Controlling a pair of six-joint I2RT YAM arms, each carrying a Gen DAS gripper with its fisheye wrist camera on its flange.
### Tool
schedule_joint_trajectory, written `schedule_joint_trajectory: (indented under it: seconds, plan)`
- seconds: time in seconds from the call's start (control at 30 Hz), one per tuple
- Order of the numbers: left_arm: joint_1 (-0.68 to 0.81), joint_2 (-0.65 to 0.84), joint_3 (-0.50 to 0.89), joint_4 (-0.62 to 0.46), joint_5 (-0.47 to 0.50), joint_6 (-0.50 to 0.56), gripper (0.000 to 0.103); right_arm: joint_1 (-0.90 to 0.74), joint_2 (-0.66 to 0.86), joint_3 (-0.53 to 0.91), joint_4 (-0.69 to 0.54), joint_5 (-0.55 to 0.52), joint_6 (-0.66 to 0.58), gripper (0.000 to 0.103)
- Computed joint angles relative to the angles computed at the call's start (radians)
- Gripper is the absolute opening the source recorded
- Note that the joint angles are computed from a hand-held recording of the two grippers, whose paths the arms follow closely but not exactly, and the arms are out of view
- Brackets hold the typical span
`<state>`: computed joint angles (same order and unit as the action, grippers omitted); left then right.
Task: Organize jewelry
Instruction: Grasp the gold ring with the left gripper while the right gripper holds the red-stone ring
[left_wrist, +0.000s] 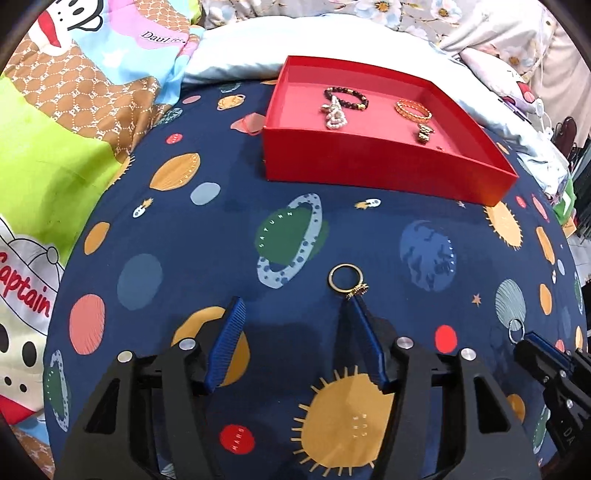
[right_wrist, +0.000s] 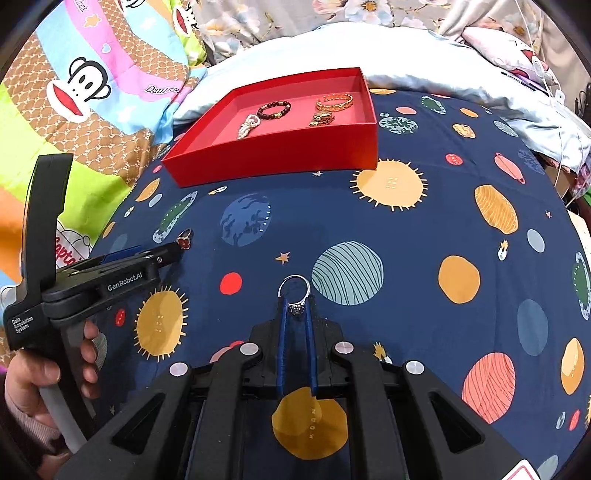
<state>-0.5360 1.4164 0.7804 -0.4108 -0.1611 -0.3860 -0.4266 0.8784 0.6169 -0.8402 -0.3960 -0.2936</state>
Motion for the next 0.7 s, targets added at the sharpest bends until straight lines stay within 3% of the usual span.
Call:
schedule_joint_trajectory:
  seconds: [0.37,0.7]
  plan:
    - [-0.033,0.035,0.025,0.033,0.038,-0.011,0.056,0.004,0.01,0.009,0.001,-0.002,0.003,0.008]
    - [-0.012,0.03,0.021,0.046,0.078,-0.006,0.022,0.003,0.006,0.005,0.002,-0.005,0.004,0.008]
